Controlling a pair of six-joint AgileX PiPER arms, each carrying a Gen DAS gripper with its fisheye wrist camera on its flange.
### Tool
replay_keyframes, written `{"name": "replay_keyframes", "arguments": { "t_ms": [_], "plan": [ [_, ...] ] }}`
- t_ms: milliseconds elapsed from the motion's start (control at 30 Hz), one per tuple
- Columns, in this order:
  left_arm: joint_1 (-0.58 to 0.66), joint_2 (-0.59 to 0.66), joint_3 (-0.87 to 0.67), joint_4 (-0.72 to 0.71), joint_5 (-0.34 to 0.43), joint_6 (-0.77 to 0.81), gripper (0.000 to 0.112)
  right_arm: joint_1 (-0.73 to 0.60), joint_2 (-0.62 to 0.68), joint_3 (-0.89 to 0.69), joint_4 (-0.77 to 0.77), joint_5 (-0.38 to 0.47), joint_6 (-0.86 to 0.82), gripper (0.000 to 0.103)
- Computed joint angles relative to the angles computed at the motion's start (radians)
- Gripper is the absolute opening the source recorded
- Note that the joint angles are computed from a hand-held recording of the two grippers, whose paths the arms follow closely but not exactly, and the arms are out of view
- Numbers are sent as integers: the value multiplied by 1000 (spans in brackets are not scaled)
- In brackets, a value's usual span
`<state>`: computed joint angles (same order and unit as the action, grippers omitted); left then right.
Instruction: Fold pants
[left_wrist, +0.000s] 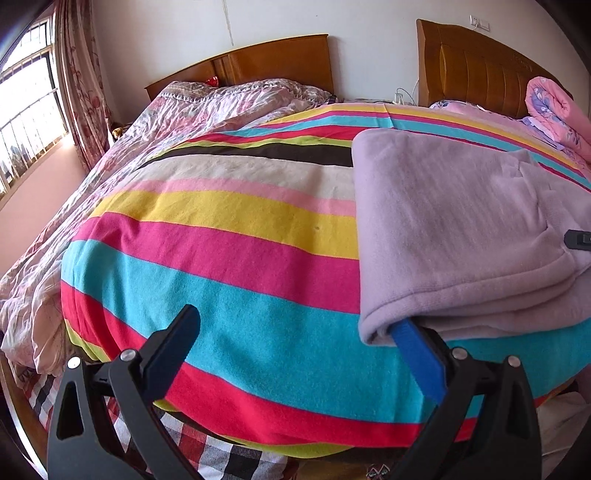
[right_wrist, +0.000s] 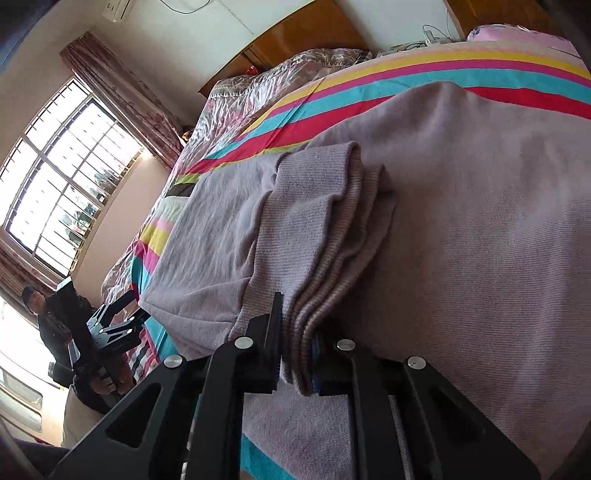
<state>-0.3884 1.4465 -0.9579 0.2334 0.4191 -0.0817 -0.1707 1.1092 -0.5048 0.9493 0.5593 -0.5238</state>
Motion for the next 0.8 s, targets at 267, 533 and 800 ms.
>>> {"name": "replay_keyframes", "arguments": {
  "t_ms": [267,533,800],
  "plan": [
    [225,-46,-273,-760,261,554,102,183,-93,-183,-762,-14,562,52],
    [-15,579,-1034,-772,566,365,101,368,247,-432,-976,-45,463,73],
    [-15,689,-995,-817,448,398,101,282,236,-326,-791,-85,294,73]
  ]
}}
